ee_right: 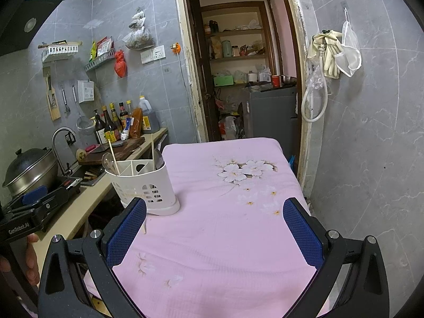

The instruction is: Organize utensils

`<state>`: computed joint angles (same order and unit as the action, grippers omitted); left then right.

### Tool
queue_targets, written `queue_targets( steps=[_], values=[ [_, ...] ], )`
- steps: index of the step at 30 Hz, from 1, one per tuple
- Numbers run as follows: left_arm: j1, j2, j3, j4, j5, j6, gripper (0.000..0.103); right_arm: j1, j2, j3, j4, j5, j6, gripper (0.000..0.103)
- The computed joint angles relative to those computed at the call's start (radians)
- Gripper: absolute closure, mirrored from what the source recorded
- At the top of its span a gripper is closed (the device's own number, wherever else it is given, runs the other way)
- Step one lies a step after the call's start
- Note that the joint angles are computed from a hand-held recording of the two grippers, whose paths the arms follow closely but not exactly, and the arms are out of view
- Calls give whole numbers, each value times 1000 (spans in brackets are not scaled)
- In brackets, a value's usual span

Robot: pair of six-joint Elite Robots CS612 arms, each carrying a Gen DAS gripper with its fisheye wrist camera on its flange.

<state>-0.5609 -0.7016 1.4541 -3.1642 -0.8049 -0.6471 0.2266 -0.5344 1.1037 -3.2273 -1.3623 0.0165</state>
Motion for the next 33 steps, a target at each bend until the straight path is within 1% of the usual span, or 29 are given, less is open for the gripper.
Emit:
queue_targets(
  steps=[33],
  values=[
    [1,2,-3,5,0,2,1,3,8,-12,11,4,-4,2]
  ],
)
